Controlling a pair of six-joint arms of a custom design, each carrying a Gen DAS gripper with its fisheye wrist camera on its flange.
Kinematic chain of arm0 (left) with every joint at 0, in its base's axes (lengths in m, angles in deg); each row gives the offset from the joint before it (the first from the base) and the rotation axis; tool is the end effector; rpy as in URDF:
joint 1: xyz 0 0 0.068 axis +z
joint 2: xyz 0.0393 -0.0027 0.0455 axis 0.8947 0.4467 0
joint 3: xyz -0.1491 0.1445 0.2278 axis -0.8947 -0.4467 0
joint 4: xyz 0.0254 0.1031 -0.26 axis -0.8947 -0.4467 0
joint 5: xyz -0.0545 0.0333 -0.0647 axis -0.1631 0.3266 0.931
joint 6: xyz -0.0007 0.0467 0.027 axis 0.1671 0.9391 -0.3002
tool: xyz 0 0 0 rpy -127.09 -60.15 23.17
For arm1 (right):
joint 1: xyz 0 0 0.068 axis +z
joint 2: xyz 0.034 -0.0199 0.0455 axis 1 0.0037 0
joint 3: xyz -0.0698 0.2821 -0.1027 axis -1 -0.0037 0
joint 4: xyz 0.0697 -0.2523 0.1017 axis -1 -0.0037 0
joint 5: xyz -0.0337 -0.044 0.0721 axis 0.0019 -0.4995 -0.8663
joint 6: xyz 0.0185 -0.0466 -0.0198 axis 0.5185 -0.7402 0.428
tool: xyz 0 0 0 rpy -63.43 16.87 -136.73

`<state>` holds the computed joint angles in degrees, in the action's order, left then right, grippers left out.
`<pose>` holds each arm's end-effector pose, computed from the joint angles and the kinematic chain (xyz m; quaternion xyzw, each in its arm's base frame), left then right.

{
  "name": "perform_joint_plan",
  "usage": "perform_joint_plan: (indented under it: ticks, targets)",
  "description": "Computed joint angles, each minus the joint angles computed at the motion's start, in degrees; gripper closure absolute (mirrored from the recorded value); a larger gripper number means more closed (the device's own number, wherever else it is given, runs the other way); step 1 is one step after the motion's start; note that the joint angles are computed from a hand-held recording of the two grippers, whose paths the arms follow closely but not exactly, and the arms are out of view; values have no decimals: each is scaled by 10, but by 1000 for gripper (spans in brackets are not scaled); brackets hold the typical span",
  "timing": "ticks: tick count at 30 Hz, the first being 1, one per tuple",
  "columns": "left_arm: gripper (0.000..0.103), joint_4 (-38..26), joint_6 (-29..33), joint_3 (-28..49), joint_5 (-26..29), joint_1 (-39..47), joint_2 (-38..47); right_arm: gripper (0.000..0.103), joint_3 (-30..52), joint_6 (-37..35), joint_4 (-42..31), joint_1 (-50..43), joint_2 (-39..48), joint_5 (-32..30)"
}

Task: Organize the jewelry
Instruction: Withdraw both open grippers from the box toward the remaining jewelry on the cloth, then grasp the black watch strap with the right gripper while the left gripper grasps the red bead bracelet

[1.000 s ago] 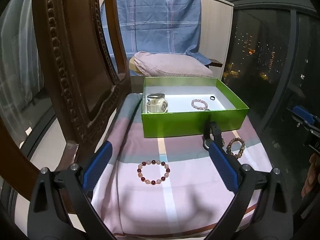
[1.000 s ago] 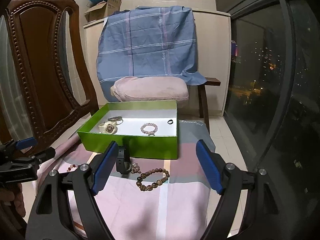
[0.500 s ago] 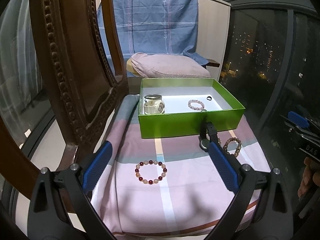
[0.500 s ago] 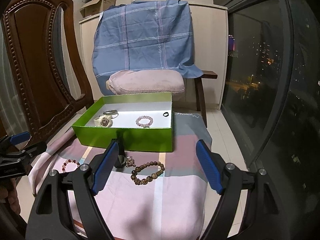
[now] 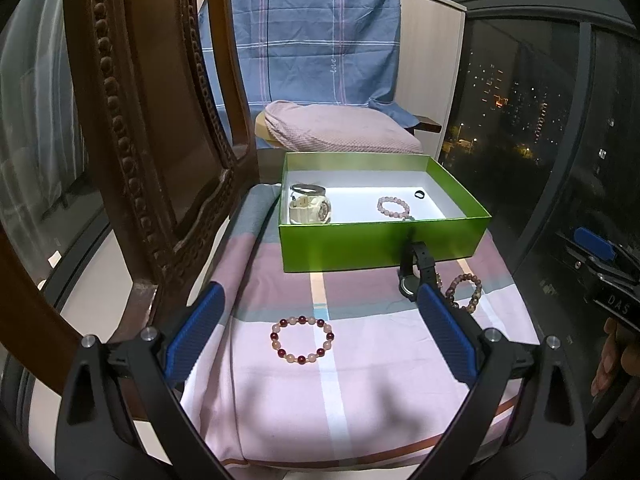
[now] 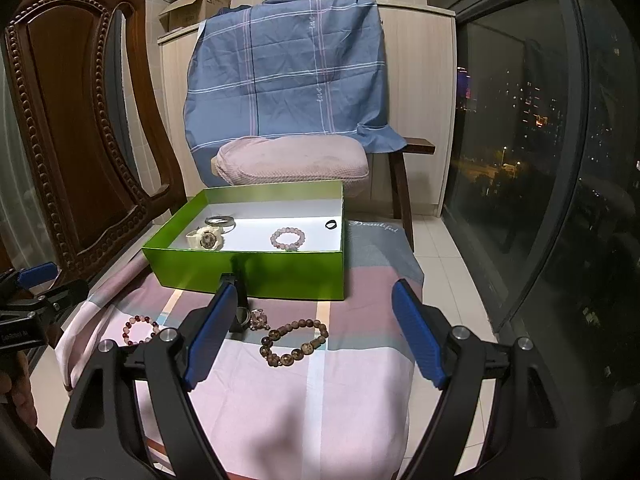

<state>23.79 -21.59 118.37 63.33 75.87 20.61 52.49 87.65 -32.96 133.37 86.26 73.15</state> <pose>0.2668 0.0411 0.2872 0.1344 0.8638 -0.1105 0.4728 0.1947 0.1524 0.2727 0.0829 0.8457 0.0068 0.5272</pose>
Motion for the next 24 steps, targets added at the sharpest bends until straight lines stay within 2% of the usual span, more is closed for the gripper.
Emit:
perform_joint_plan:
  ticks: [9, 14, 21, 24]
  targets:
    - [7, -1, 6, -2, -9, -10, 8, 25, -1, -4, 4, -9, 7, -9]
    - [9, -1, 21, -5, -37, -31, 28, 25, -3, -4, 7, -14, 16, -19]
    - [30, -6, 57, -4, -89, -67, 81, 25, -3, -5, 11, -24, 27, -38]
    - [37, 23, 72, -17, -121, -85, 100, 25, 0, -6, 9, -25, 37, -45]
